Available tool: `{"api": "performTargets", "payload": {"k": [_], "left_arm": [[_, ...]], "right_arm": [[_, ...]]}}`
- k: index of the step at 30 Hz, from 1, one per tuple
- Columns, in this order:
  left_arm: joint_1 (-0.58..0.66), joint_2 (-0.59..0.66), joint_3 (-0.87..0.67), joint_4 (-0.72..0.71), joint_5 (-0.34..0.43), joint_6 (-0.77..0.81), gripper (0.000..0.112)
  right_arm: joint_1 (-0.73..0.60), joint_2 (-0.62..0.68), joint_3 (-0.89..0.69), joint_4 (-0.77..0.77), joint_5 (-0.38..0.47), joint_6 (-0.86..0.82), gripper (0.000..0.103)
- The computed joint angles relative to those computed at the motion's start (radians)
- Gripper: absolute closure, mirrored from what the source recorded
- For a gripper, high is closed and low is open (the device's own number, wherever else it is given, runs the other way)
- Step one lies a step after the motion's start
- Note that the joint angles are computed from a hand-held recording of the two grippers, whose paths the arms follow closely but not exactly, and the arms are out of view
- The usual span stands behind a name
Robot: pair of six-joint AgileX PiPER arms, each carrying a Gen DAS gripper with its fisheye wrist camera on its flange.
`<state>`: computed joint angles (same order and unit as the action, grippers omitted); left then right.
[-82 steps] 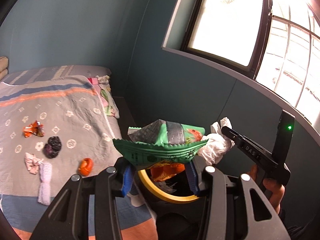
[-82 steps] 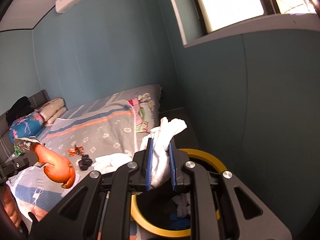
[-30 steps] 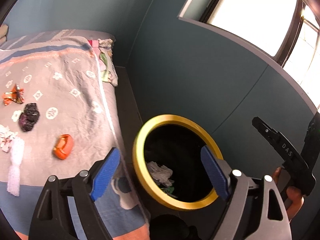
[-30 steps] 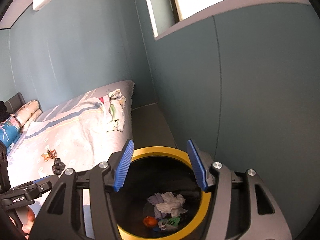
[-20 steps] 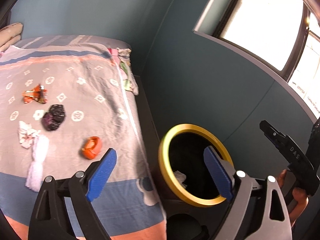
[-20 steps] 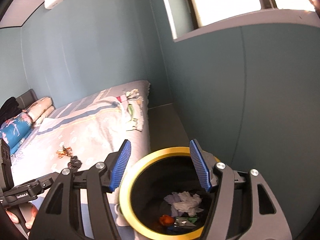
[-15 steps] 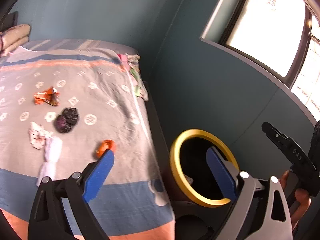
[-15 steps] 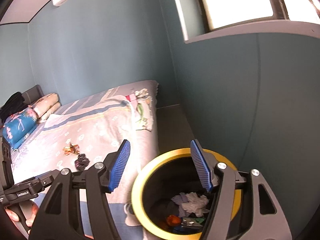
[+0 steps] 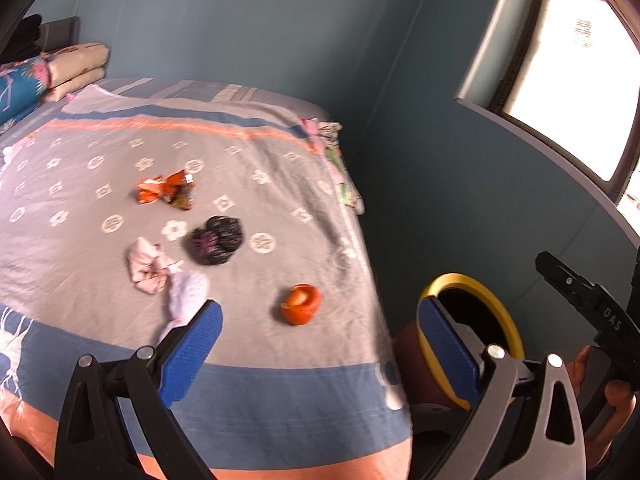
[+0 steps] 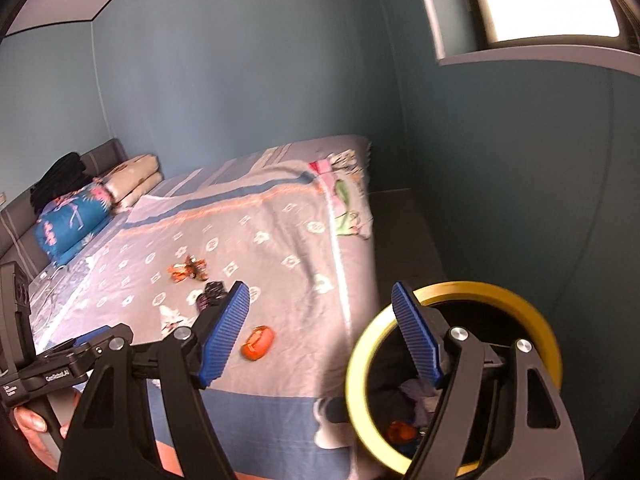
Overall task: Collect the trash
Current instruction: 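Move both open tools from the bin back over the bed, then grasp the lavender mesh net with the left tool while the right tool grasps the orange peel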
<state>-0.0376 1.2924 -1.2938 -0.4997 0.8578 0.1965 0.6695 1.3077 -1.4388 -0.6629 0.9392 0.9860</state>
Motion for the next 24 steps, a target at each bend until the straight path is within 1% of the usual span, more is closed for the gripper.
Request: {"api": "performTargets", "payload": {"k": [4, 10, 24], "left_arm": [[0.063, 0.012, 0.029, -0.005, -0.002, 0.033, 0.017], [0.152, 0.045, 0.077, -0.035, -0.023, 0.093, 0.017], [0.25, 0.186, 0.133, -0.059, -0.088, 0.157, 0.017]], "right_arm": [[-0.005, 0.068, -0.041, 0.073, -0.026, -0.037, 0.032], [0.008, 0.173, -0.093, 0.12, -0.042, -0.063, 0.032], [-0.038, 0.44, -0.25, 0.315, -0.061, -0.201, 0.032]]}}
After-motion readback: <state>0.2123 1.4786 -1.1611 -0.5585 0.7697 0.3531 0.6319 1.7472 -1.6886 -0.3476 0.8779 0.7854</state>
